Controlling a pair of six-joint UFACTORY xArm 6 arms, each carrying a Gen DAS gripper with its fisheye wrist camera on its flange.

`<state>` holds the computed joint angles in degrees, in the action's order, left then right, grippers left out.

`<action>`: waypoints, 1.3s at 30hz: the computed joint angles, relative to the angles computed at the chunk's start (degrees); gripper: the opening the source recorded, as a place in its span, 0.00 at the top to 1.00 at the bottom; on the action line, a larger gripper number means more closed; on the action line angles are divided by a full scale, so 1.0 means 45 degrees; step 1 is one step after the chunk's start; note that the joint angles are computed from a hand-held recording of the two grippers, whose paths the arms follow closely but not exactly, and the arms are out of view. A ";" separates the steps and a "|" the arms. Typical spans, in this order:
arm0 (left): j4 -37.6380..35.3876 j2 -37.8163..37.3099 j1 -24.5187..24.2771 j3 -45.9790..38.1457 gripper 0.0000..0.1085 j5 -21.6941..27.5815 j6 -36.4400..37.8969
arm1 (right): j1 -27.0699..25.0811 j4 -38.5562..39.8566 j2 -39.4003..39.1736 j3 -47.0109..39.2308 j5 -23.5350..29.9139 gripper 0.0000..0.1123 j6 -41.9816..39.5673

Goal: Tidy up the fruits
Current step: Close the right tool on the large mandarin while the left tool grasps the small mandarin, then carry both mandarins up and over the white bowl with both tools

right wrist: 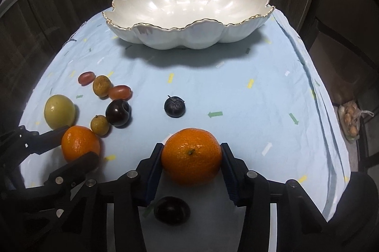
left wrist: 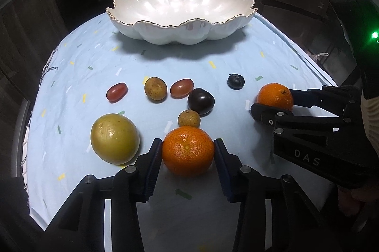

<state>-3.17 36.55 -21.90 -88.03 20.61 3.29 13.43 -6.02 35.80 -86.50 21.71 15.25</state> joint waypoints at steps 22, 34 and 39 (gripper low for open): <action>0.0833 -0.0413 0.0106 -0.0025 0.61 -0.0203 -0.0610 | -0.0079 -0.0075 -0.0672 0.0448 -0.0555 0.58 0.0383; 0.1007 -0.0092 0.0260 -0.1236 0.61 0.0528 -0.0806 | -0.0158 -0.0531 -0.0852 -0.0004 -0.0543 0.58 0.0822; 0.1201 0.0199 0.0378 -0.2045 0.61 0.0797 -0.1042 | -0.0219 -0.0804 -0.0773 -0.0470 -0.0460 0.58 0.1053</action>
<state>2.23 37.44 -20.20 -97.24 24.19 -1.40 12.45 -9.64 32.32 -88.61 19.64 19.99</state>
